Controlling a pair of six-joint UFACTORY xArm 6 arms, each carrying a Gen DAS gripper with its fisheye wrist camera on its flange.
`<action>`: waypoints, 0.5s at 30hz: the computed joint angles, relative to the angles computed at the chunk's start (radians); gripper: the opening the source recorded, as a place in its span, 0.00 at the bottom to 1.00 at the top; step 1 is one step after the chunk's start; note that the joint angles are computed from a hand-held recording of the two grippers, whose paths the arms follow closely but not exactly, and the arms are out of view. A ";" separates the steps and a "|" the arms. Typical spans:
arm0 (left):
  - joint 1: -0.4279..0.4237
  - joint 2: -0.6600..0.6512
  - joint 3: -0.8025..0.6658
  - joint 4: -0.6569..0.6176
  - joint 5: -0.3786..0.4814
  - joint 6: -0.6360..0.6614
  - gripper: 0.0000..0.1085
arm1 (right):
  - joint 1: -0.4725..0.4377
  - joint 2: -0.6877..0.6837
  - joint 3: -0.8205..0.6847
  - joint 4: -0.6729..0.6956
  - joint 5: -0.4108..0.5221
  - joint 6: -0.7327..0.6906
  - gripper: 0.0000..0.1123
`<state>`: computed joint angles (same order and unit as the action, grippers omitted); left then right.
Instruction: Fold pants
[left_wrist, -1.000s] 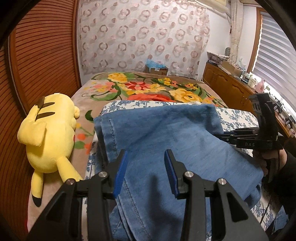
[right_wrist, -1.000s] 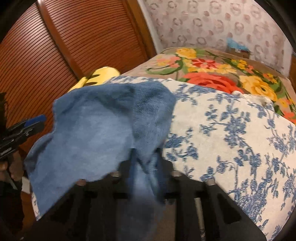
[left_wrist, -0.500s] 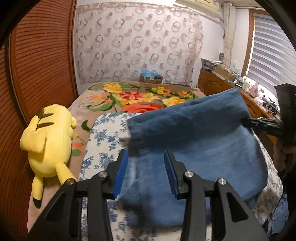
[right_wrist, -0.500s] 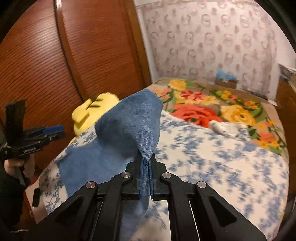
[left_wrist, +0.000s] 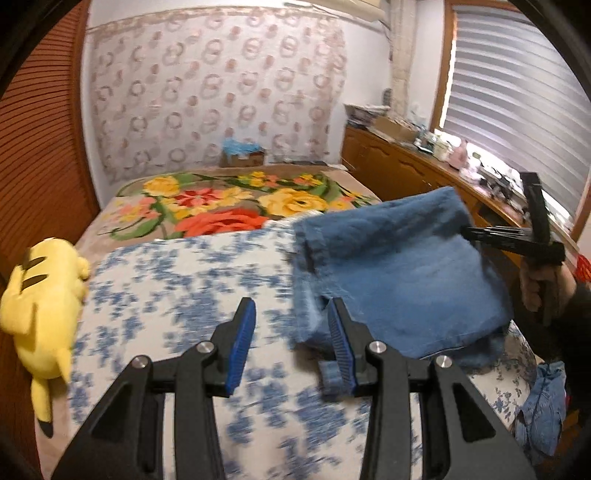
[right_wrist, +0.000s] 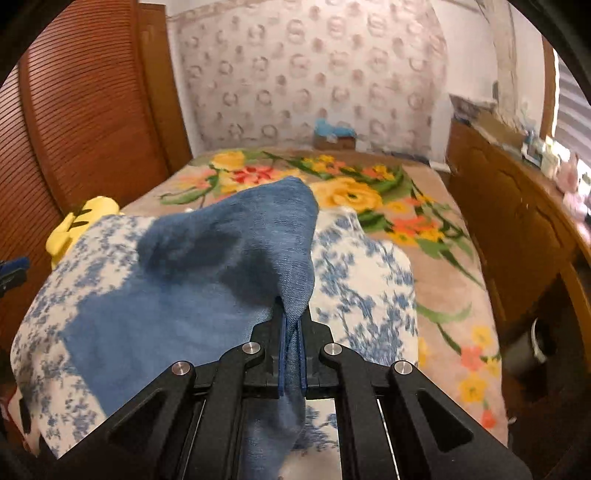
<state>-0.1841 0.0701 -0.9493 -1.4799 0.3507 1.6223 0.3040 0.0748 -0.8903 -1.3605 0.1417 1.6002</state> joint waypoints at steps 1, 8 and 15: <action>-0.019 0.008 -0.005 0.006 -0.008 -0.011 0.36 | -0.007 0.015 -0.004 -0.033 -0.003 0.045 0.02; -0.128 0.088 -0.059 0.072 -0.046 -0.093 0.36 | 0.038 -0.005 0.018 -0.209 0.106 0.251 0.26; -0.182 0.173 -0.129 0.130 -0.060 -0.147 0.36 | 0.066 -0.057 0.091 -0.245 0.117 0.337 0.46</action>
